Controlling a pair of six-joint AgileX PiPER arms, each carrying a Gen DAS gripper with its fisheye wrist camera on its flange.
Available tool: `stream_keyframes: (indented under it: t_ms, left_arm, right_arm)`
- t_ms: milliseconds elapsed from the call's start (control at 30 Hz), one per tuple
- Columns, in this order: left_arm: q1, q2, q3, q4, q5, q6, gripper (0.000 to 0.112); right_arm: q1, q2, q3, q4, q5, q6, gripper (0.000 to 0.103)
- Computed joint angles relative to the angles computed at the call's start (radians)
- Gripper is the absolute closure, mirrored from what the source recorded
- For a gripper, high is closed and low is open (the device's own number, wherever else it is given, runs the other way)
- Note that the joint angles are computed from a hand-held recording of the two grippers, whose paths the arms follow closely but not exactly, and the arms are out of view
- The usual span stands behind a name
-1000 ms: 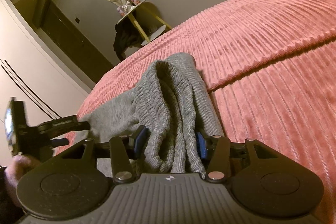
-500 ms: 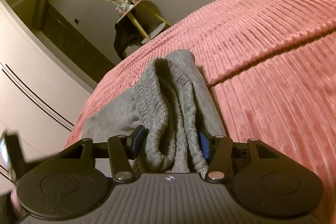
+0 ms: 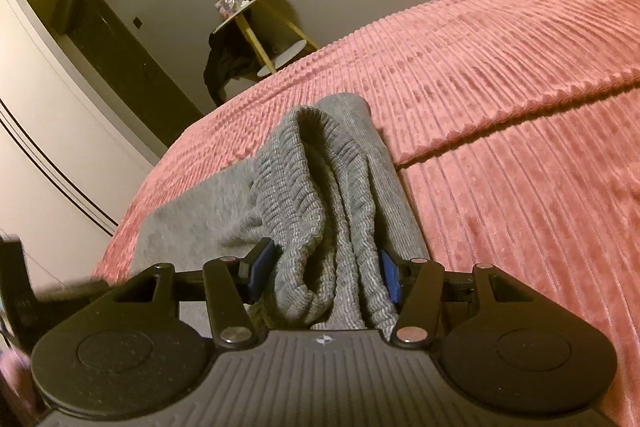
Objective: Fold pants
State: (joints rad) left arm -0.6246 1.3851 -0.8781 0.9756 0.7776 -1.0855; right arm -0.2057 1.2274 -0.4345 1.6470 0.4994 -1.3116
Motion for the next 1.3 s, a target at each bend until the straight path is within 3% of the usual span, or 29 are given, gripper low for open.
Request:
stream_keyframes:
  t_ms: [100,267,467,667,833,1000,1100,1133,1167,1233,1300]
  left_arm:
    - [0.014,0.090,-0.052,0.030,0.028,0.055,0.015]
    - [0.062,0.180,-0.081,0.079,-0.043,0.034,0.009]
    - [0.054,0.229,-0.109,0.102,-0.030,0.027,0.009]
    - [-0.008,0.057,0.001,0.053,0.024,0.038,0.009]
    - [0.002,-0.189,0.154,-0.221,0.001,0.139,0.010]
    - [-0.044,-0.277,0.193,-0.281,0.047,0.097,0.010]
    - [-0.088,-0.307,0.191,-0.282,0.083,0.096,0.010]
    - [-0.098,-0.318,0.196,-0.275,0.091,0.097,0.009]
    - [-0.098,-0.321,0.199,-0.271,0.091,0.105,0.009]
    - [-0.040,-0.318,0.196,-0.315,0.052,0.168,0.009]
    - [0.050,-0.309,0.183,-0.404,-0.005,0.267,0.009]
  right_arm:
    - [0.023,0.008,-0.009,0.012,-0.028,-0.017,0.049]
    - [0.020,0.030,-0.021,0.023,-0.021,-0.076,0.047]
    - [0.036,0.040,-0.027,0.034,-0.036,-0.095,0.046]
    - [-0.038,0.021,-0.054,-0.155,0.048,0.116,0.045]
    - [-0.075,0.024,-0.075,-0.242,0.116,0.218,0.044]
    - [-0.029,-0.016,-0.117,-0.386,0.090,0.351,0.063]
    - [-0.057,-0.121,-0.075,-0.394,0.098,0.345,0.065]
    - [-0.048,-0.154,-0.053,-0.411,0.061,0.365,0.065]
    - [-0.029,-0.163,-0.041,-0.443,0.019,0.395,0.064]
    - [-0.014,-0.127,-0.026,-0.438,-0.026,0.377,0.050]
    - [-0.076,-0.095,-0.067,-0.476,0.044,0.412,0.027]
